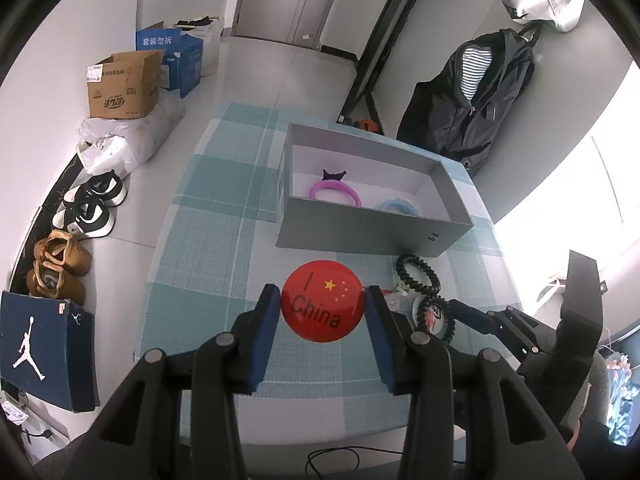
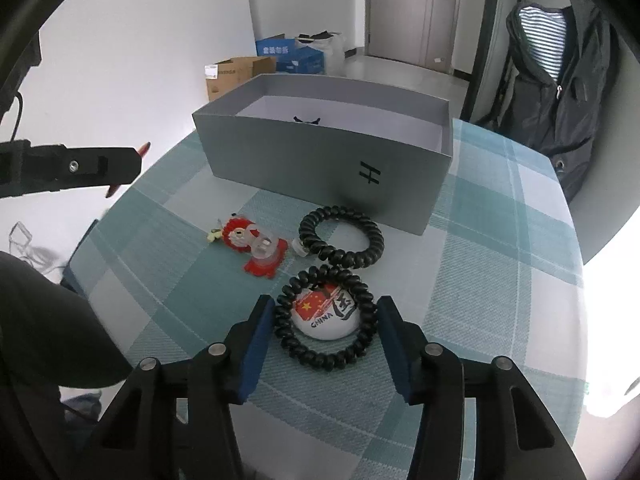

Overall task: Organize jewelry
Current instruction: 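Grasp the black coiled hair tie with the right gripper while the left gripper holds the red badge, then carry the red badge and hair tie into the grey box and release both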

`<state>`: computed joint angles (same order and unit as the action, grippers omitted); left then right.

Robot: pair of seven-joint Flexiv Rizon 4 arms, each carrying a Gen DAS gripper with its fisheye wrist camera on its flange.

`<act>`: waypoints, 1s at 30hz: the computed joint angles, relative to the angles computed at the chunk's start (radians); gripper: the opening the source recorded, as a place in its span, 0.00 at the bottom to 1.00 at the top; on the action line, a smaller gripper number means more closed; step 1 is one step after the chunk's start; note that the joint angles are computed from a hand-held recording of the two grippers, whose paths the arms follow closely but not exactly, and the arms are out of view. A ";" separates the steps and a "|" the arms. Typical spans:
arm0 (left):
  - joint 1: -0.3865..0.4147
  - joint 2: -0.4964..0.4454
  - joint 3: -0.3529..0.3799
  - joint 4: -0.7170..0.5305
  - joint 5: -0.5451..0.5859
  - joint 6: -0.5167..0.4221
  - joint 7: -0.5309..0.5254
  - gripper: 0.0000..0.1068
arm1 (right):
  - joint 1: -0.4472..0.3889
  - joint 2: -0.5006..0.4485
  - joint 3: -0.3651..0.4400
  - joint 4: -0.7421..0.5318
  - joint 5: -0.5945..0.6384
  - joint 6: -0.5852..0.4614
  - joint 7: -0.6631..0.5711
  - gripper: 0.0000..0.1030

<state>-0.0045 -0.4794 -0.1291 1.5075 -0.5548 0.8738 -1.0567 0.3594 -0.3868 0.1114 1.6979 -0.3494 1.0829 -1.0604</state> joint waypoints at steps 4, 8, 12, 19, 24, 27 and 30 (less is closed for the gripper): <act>-0.002 -0.001 0.001 -0.001 0.005 0.000 -0.003 0.35 | -0.018 0.011 0.016 0.003 0.036 0.019 -0.029 0.47; -0.005 -0.002 0.003 -0.003 0.014 -0.003 -0.010 0.35 | -0.035 0.010 0.030 -0.010 0.081 0.035 -0.056 0.47; -0.009 -0.005 0.008 -0.010 0.026 -0.008 -0.024 0.35 | -0.065 0.019 0.067 -0.018 0.177 0.065 -0.098 0.47; -0.014 -0.014 0.002 -0.029 0.033 -0.013 -0.036 0.35 | -0.079 0.034 0.080 -0.037 0.257 0.116 -0.113 0.47; -0.033 -0.036 0.009 -0.074 0.061 0.011 -0.063 0.35 | -0.092 0.014 0.088 -0.103 0.296 0.123 -0.141 0.47; -0.033 -0.057 0.004 -0.113 0.069 0.000 -0.085 0.35 | -0.104 -0.007 0.095 -0.159 0.321 0.101 -0.166 0.47; -0.036 -0.078 0.001 -0.159 0.086 -0.020 -0.093 0.35 | -0.119 -0.031 0.104 -0.222 0.354 0.072 -0.203 0.47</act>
